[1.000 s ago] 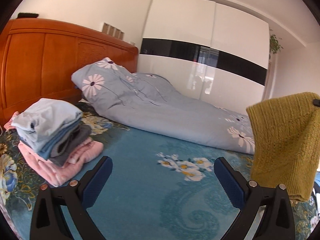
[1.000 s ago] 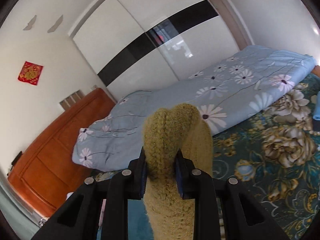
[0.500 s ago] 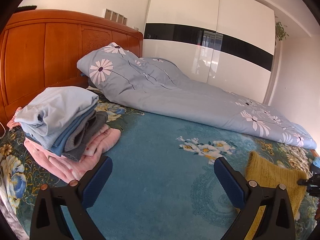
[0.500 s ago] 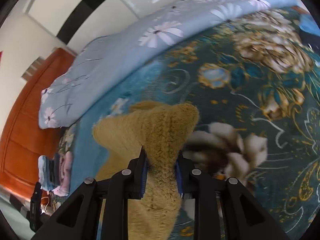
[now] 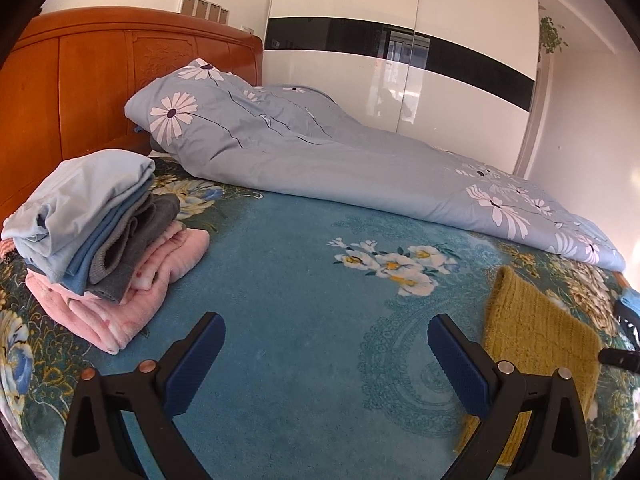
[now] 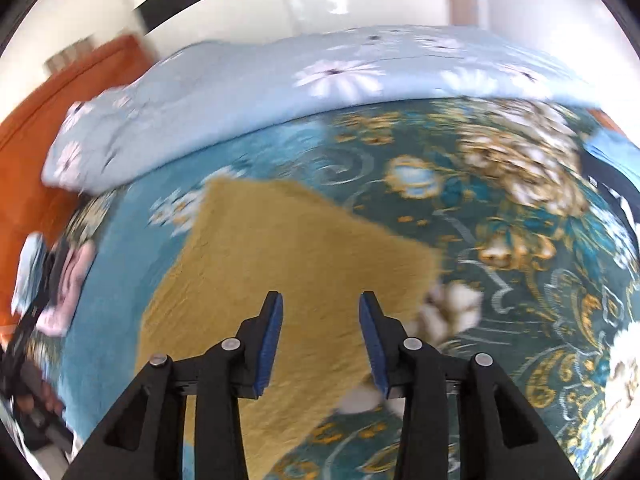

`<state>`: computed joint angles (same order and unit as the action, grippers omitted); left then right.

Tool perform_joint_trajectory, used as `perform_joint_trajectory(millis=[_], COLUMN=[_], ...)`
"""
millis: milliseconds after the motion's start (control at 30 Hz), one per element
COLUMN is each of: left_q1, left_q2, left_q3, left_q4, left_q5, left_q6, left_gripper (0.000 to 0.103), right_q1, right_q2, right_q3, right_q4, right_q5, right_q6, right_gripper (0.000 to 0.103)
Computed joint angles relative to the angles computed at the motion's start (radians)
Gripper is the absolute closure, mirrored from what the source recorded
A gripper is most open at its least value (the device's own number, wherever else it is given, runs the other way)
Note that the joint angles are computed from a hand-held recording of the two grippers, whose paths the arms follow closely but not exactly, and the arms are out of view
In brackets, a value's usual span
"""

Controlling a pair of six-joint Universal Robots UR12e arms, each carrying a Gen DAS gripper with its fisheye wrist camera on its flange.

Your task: Fold clothes

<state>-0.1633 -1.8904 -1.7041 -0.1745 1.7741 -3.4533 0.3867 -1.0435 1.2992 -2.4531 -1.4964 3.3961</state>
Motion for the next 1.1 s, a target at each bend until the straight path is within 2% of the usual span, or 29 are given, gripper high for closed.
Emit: perform_joint_trajectory(millis=[100,167,367,433,567,600,700,767,800,867,900,933,967,1000,1033,1100], left_q1=[0.001,0.006,0.03,0.034,0.039,0.04,0.044,0.046,0.047,0.049,0.049,0.049,0.049,0.049,0.05,0.053], left_q2=[0.004,0.009,0.022,0.023,0.025,0.026,0.029,0.031,0.031,0.031,0.03,0.03,0.03,0.03,0.03,0.031], left_q3=[-0.003,-0.009,-0.027,-0.029,-0.033,-0.035,-0.039,-0.041,-0.042,-0.042,-0.041,-0.039,-0.039,-0.039,-0.04,-0.043], left_q4=[-0.004,0.001,0.013,0.008,0.007,0.01,0.017,0.022,0.025,0.023,0.019,0.015,0.014,0.015,0.018,0.024], left_q5=[-0.004,-0.003,-0.04,-0.049,-0.056,-0.06,-0.065,-0.065,-0.071,-0.087,-0.091,-0.093,-0.094,-0.096,-0.101,-0.111], left_q6=[0.004,-0.001,-0.046,-0.05,-0.056,-0.056,-0.056,-0.06,-0.063,-0.064,-0.061,-0.057,-0.054,-0.052,-0.055,-0.065], left_gripper=[0.0,0.0,0.0,0.0,0.0,0.0,0.0,0.0,0.0,0.0,0.0,0.0,0.0,0.0,0.0,0.0], right_q1=[0.054,0.09,0.169,0.187,0.216,0.216,0.205,0.21,0.214,0.214,0.208,0.196,0.182,0.168,0.157,0.139], right_q2=[0.041,0.063,0.099,0.106,0.136,0.141,0.143,0.147,0.152,0.161,0.164,0.161,0.153,0.147,0.135,0.107], right_q3=[-0.056,-0.087,-0.102,-0.098,-0.108,-0.113,-0.125,-0.128,-0.132,-0.151,-0.166,-0.178,-0.185,-0.192,-0.194,-0.192], right_q4=[0.084,0.141,0.098,0.077,0.016,0.002,-0.027,-0.074,-0.098,-0.07,-0.029,0.013,0.043,0.07,0.063,-0.01], right_q5=[0.108,0.107,-0.172,-0.233,-0.382,-0.386,-0.372,-0.438,-0.481,-0.503,-0.469,-0.403,-0.337,-0.27,-0.228,-0.198], right_q6=[-0.187,-0.31,-0.513,-0.571,-0.634,-0.629,-0.539,-0.499,-0.483,-0.449,-0.43,-0.395,-0.349,-0.305,-0.274,-0.229], right_gripper=[0.052,0.052,0.045,0.04,0.038,0.038,0.039,0.05,0.059,0.062,0.068,0.094,0.099,0.099,0.1,0.1])
